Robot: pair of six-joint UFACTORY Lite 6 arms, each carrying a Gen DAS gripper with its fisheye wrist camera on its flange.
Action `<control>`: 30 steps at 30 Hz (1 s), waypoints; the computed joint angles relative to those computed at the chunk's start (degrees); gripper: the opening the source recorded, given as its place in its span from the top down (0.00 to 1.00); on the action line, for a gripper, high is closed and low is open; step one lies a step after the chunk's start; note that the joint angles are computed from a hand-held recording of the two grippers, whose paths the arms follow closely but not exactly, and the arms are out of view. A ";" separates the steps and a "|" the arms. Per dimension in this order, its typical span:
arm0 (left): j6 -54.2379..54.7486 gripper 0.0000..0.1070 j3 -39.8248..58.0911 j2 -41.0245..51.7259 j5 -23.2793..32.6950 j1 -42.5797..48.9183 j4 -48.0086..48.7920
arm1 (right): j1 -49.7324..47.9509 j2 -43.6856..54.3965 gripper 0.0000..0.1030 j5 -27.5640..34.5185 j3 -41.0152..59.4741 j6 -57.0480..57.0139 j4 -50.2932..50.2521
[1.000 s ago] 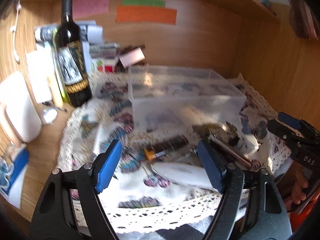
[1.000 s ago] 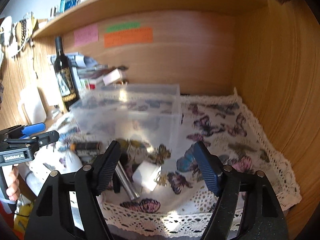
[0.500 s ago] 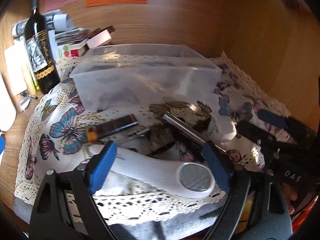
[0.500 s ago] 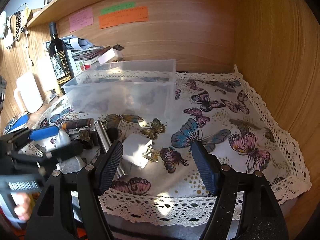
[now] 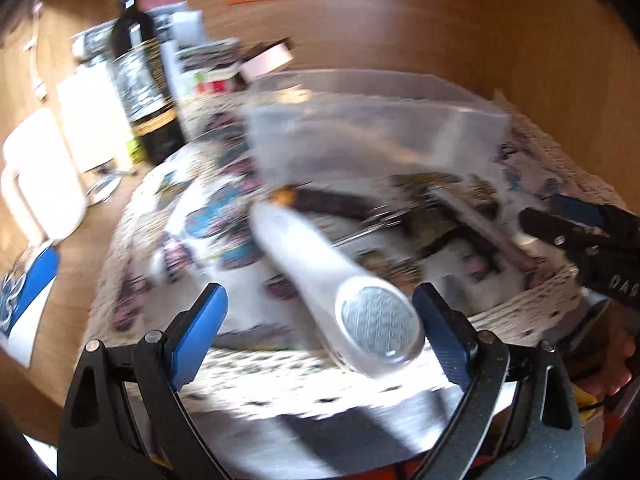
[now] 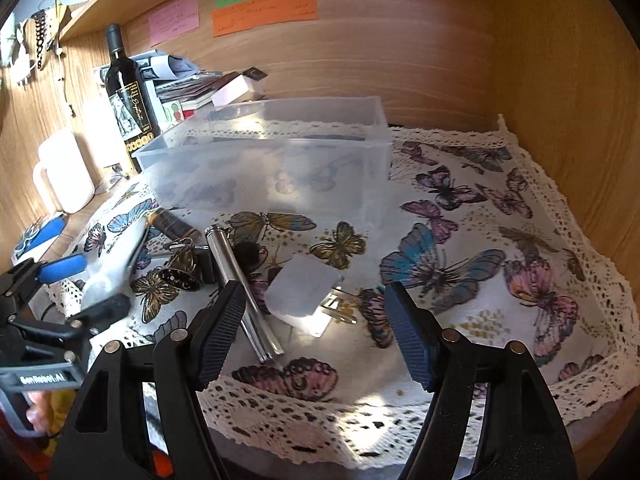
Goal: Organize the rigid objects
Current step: 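Grasp the white massager with the left tool while the right tool grasps the white plug adapter, then lift and carry the massager and adapter over the clear plastic box with both tools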
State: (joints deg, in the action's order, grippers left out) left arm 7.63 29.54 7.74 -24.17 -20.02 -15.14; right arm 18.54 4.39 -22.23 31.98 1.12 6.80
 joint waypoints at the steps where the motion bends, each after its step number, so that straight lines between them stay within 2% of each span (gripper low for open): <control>1: -0.76 0.11 -0.19 0.23 0.28 1.47 1.23 | -0.04 0.67 0.33 0.04 0.47 0.70 -0.55; 4: -5.82 0.11 -0.43 1.04 0.34 3.80 7.45 | -0.25 3.12 0.33 0.16 2.04 2.41 -1.52; 7: -5.03 0.14 0.05 2.44 -1.61 2.54 5.71 | -0.95 4.58 0.35 -0.30 2.73 6.27 -4.54; 9: -3.74 0.28 1.17 3.95 -2.42 1.19 3.21 | -1.24 4.61 0.48 -0.29 2.94 7.55 -5.32; 10: -3.79 0.32 1.90 4.94 -2.66 0.99 3.08 | -1.38 4.73 0.52 -0.05 3.16 7.59 -5.42; 14: -1.40 0.59 2.53 5.94 -4.43 0.07 -1.21 | -1.78 4.95 0.53 -0.40 3.11 9.10 -7.00; 15: -0.90 0.61 2.40 5.68 -4.57 0.44 -1.56 | -1.74 4.70 0.53 -0.68 2.78 9.03 -6.89; 18: -4.99 0.62 0.82 3.23 -2.90 3.56 5.21 | -1.15 3.84 0.53 -1.37 2.07 7.20 -4.67; 20: -2.00 0.63 -1.16 0.56 -3.06 4.19 3.12 | -0.91 3.01 0.53 -1.74 1.60 6.63 -3.79; 26: -1.23 0.63 -5.22 -9.29 -1.10 6.92 5.47 | 0.11 -0.82 0.53 -1.94 0.64 3.38 -0.93; 30: -4.40 0.63 -4.46 -13.74 1.49 8.80 10.78 | 0.73 -4.21 0.53 -1.34 0.72 0.65 1.08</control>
State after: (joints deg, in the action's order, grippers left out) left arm 3.23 25.08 -6.00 -22.68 -11.22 -4.36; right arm 19.27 0.18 -23.57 32.70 1.77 7.88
